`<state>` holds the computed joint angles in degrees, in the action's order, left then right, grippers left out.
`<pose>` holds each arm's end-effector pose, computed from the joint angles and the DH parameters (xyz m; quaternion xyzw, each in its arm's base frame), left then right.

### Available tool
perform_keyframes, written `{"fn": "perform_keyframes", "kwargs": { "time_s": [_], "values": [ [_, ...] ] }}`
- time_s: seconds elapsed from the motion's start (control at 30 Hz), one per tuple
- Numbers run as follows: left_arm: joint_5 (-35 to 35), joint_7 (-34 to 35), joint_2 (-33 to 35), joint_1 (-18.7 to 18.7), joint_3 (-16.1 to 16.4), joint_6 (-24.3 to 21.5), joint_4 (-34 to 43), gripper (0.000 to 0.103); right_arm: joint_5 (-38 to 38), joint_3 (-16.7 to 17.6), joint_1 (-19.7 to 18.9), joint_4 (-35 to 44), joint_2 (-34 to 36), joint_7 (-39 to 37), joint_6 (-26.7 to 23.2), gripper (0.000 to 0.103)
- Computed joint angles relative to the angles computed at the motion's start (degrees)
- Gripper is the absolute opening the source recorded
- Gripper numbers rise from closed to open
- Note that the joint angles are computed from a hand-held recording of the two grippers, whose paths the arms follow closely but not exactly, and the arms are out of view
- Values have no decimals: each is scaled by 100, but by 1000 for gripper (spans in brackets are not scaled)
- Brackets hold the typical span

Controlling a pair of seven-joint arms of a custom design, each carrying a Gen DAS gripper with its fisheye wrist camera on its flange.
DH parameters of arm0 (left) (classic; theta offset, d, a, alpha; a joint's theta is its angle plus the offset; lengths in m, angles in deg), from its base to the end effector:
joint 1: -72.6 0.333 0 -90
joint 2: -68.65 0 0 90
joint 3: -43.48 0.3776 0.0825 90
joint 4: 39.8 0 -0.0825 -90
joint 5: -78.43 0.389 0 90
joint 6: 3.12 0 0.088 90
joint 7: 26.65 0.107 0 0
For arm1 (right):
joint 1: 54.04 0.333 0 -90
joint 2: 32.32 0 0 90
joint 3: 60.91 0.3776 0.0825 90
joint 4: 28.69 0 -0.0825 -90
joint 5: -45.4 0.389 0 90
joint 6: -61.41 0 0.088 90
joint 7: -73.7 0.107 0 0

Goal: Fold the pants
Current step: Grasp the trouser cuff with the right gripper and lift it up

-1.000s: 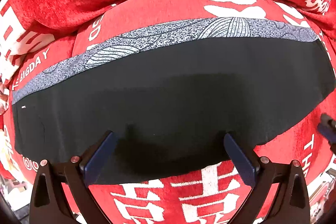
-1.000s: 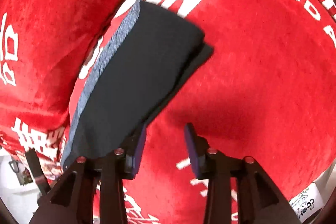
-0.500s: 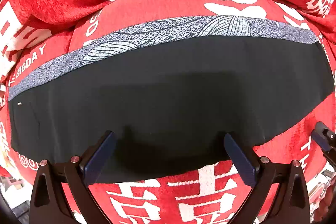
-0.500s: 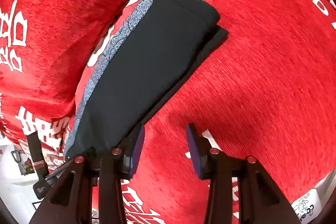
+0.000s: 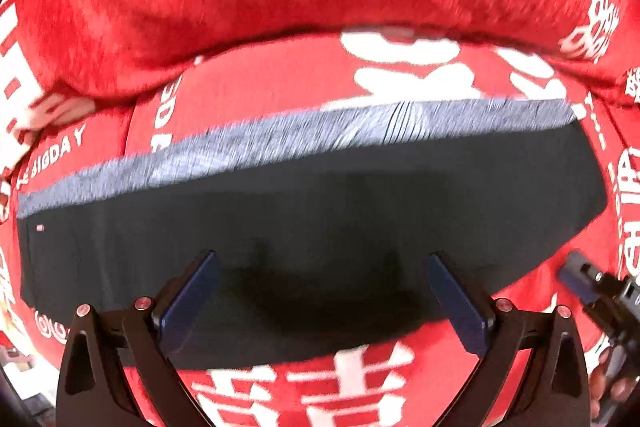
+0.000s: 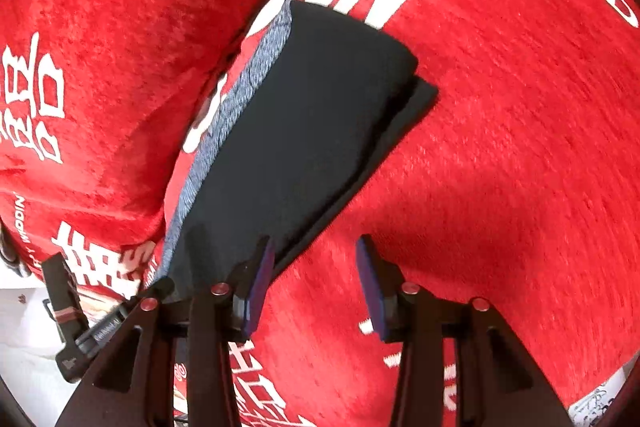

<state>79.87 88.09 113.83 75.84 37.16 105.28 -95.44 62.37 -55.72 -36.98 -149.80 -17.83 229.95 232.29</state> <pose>0.8246 -0.0061 0.4562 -0.5283 0.8459 -0.0595 0.0419 0.5985 0.2187 0.4192 -0.2422 0.9199 0.0728 0.2998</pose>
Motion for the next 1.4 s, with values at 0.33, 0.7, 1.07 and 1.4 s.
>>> {"fn": "perform_keyframes", "kwargs": {
  "time_s": [0.33, 0.7, 1.07, 1.4],
  "values": [
    [122, -199, -64, -5, 46, 714, -789, 103, 229, 179, -165, -370, 96, -61, 1062, 47],
    [89, 19, -82, 3, 9, 861, -903, 103, 596, -1536, 1448, -309, 563, -3, 2182, 49],
    [296, 371, -228, -117, 6, 1254, -1100, 95, -393, -850, 525, 290, 302, -167, 1214, 15],
    [-165, 719, -288, 44, -175, 1244, -1279, 95, -2181, -1348, 1021, 1636, 456, 42, -401, 14]
  ]
}}
